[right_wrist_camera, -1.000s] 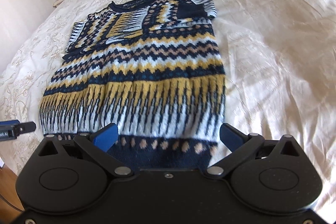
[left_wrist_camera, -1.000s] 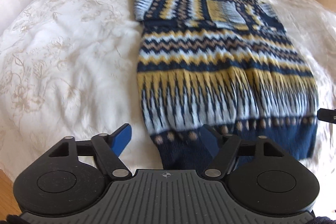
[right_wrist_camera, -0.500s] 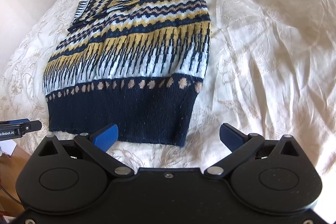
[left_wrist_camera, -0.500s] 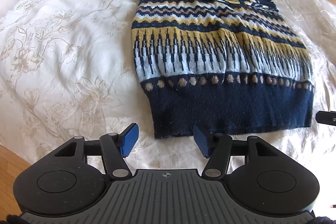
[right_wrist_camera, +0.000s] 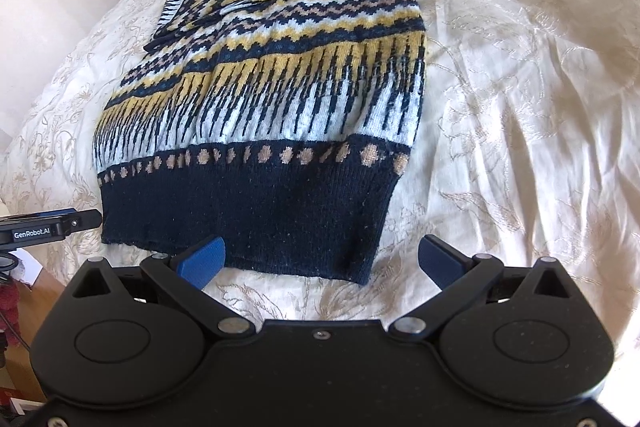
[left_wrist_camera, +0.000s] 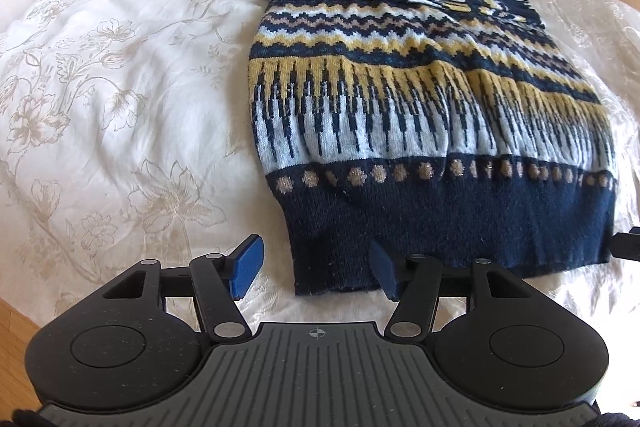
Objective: Fold small clothes
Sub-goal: 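Close both grippers on the navy ribbed hem of the sweater, then lift the hem with both grippers and fold it over toward the collar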
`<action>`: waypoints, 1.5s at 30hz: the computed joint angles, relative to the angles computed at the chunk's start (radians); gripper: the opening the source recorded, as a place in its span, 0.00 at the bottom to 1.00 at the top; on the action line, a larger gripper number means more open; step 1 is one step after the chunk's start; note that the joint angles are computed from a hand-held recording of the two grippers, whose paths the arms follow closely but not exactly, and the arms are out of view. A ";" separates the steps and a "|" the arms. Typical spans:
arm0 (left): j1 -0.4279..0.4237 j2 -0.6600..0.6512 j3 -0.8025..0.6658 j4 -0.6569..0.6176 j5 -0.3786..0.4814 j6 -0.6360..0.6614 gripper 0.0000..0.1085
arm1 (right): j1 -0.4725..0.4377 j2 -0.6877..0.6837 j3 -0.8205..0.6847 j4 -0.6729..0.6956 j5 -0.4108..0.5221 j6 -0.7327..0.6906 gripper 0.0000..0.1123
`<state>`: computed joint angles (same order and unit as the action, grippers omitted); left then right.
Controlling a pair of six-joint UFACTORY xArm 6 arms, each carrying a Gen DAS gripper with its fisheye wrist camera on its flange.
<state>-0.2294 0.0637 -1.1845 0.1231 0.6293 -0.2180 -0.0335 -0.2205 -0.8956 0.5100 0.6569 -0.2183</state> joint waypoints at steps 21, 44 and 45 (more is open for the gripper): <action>0.007 0.152 -0.133 -0.084 0.064 0.114 0.53 | -0.028 0.116 -0.061 0.141 0.032 -0.040 0.91; 0.037 0.100 -0.077 -0.269 0.012 0.202 0.08 | -0.061 0.149 -0.120 0.188 0.154 0.007 0.37; 0.040 0.094 -0.077 -0.290 0.015 0.209 0.07 | -0.067 0.145 -0.120 0.204 0.165 -0.005 0.21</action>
